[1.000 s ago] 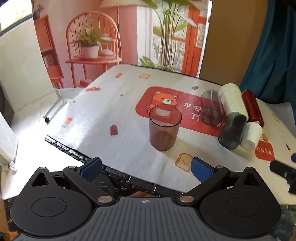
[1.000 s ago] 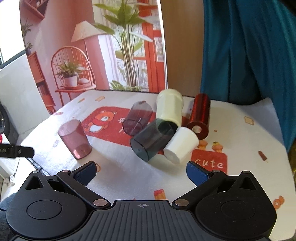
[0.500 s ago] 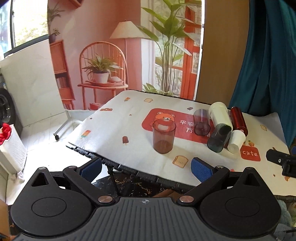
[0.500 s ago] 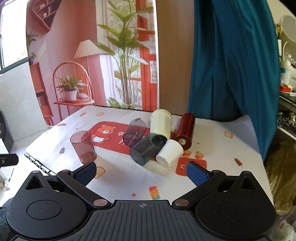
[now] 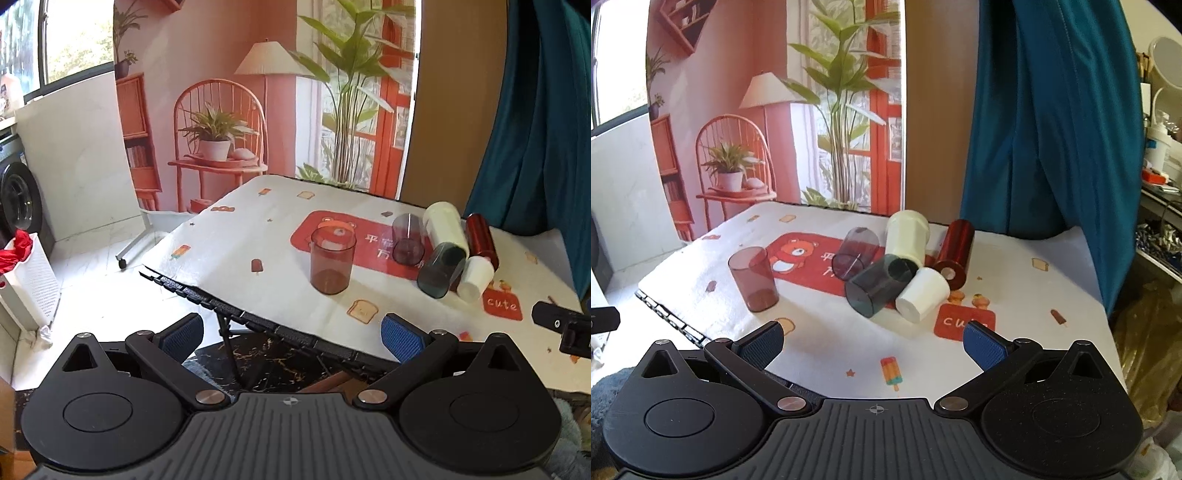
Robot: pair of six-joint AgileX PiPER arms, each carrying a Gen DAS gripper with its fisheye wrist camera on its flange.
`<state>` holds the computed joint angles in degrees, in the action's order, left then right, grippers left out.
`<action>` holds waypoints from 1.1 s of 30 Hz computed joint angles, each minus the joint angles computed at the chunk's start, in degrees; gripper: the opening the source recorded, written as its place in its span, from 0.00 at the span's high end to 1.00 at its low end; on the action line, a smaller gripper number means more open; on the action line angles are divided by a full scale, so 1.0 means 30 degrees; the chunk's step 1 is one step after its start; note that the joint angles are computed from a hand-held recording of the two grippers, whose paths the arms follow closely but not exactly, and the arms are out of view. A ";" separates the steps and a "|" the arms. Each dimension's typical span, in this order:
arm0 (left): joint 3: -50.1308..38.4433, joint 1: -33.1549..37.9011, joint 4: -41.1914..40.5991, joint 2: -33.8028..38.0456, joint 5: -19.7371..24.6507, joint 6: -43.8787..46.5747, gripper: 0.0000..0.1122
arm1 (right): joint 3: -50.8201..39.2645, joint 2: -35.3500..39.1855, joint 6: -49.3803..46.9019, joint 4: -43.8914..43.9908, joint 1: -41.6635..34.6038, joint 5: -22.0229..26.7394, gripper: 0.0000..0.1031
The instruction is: Flip cup upright
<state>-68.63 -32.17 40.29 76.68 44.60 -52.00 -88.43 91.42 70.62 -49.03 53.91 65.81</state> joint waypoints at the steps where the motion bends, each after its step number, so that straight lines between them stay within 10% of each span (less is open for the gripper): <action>1: 0.0128 -0.0062 0.0138 -0.0102 0.0014 -0.0120 0.08 | -0.0088 0.0072 -0.0079 -0.0040 0.0052 0.0065 0.00; 33: 0.0361 0.0256 -0.0431 -0.0386 0.0086 0.0264 0.08 | 0.0015 0.0128 0.0084 -0.0078 0.0217 0.0070 0.00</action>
